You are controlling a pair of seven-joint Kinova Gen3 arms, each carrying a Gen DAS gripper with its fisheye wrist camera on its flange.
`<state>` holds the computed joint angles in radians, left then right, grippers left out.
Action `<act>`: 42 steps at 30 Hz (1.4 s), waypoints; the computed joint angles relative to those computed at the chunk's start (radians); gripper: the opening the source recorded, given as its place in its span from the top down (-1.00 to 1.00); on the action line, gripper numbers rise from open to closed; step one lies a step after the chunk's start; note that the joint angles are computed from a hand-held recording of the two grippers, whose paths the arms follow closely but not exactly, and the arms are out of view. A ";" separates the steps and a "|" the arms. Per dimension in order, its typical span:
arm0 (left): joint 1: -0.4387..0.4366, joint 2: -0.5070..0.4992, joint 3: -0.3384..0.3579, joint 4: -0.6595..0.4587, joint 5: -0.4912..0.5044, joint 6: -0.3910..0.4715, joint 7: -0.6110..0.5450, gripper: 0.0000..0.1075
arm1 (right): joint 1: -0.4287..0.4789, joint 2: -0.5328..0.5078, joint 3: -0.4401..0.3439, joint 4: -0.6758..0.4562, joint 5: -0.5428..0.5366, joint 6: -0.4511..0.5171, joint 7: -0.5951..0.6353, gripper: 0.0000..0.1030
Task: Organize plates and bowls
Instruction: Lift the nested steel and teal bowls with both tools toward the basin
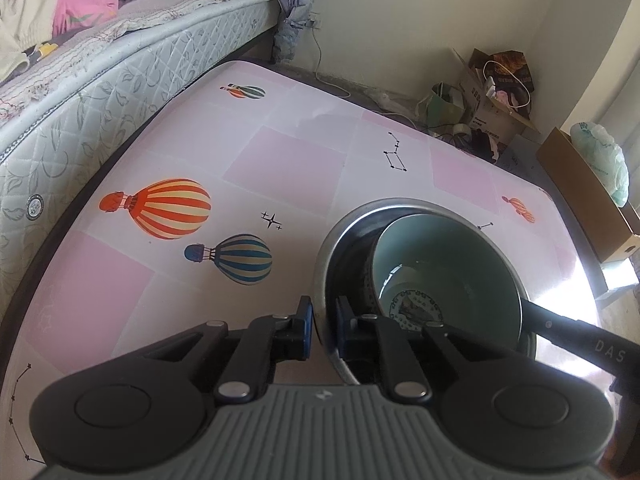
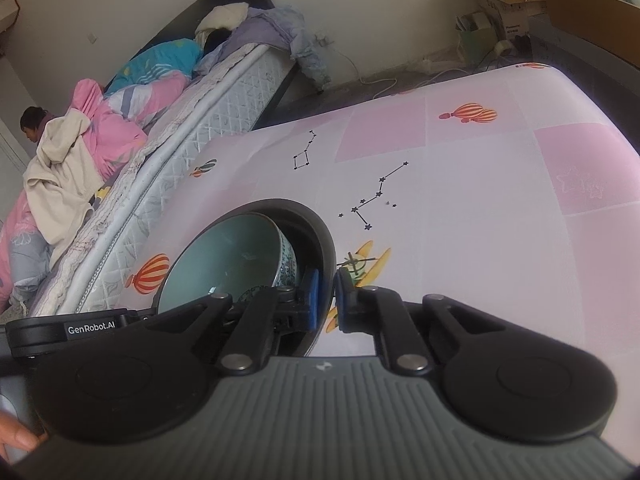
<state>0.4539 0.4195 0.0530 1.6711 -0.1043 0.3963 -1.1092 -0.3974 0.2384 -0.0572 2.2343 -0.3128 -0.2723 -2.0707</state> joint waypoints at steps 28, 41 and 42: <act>0.057 0.004 -0.052 0.018 -0.028 -0.049 0.019 0.76 | 0.048 0.029 -0.037 0.006 0.096 -0.032 -0.081 0.82; 0.015 -0.008 -0.003 0.022 0.008 -0.049 0.027 0.76 | 0.080 0.000 -0.056 0.003 0.125 0.007 -0.130 0.80; 0.013 -0.009 -0.001 0.021 0.011 -0.046 0.026 0.76 | 0.078 -0.002 -0.053 0.002 0.124 0.010 -0.131 0.80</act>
<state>0.4669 0.4104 0.0518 1.6917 -0.0938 0.3507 -1.0829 -0.3196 0.2364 -0.1099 2.2366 -0.1886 -0.2628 -2.2013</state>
